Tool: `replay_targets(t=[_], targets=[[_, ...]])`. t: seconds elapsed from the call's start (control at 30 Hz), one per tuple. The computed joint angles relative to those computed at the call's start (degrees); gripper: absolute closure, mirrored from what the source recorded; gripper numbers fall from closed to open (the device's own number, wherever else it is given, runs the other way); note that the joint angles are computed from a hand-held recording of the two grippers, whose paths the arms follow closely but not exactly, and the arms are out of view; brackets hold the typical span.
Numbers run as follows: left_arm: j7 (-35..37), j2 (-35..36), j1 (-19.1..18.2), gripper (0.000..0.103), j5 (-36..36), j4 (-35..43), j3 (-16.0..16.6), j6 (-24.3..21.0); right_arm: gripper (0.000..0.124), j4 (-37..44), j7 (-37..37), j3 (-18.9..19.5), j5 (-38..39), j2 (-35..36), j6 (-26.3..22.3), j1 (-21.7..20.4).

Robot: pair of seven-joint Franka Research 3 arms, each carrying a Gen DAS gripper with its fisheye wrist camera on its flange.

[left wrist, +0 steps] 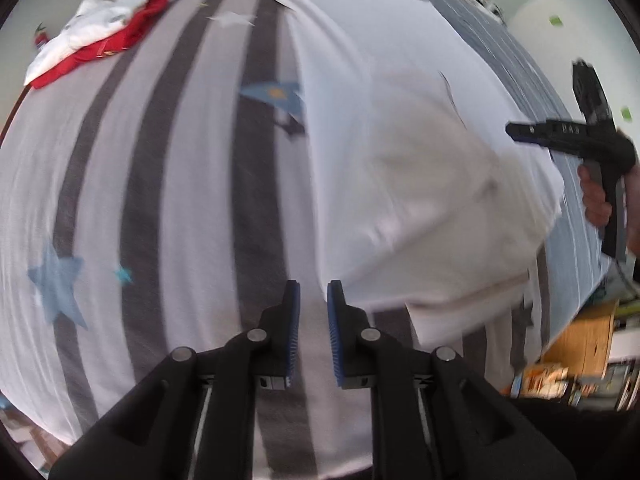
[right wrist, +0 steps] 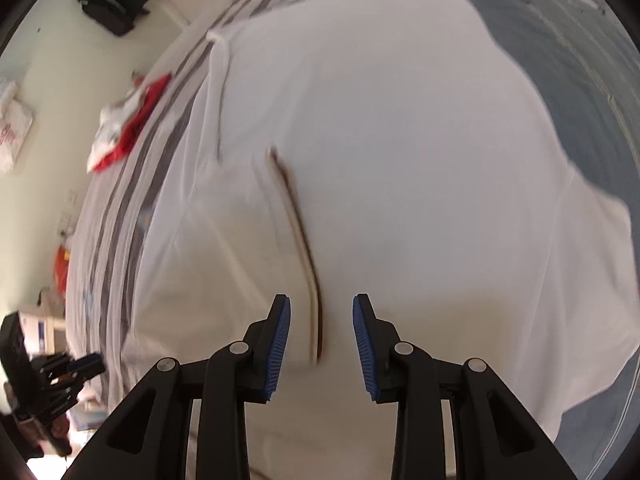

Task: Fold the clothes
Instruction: 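Open both grippers and lift them away from the shirt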

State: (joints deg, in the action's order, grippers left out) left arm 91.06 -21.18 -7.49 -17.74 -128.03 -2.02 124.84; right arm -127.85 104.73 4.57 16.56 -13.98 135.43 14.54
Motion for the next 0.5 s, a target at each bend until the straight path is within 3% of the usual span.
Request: replay_targets(t=[0.23,0.4,0.5], targets=[[8.3,13.2,4.8,0.09,-2.0,8.7,2.4,8.1,0.088,8.3,3.0,0.4,0.7,11.3,7.5,0.9],[8.1,26.3,8.8,0.09,-1.3,20.9,-0.2,11.4,0.088,10.4,7.3,0.2,-3.9,15.9,6.5,2.1],[6.6,36.3,10.7,0.089,1.0,32.1,-1.7,12.0,0.09,6.2,5.3,-0.3,-0.3,13.9,9.8,1.9]])
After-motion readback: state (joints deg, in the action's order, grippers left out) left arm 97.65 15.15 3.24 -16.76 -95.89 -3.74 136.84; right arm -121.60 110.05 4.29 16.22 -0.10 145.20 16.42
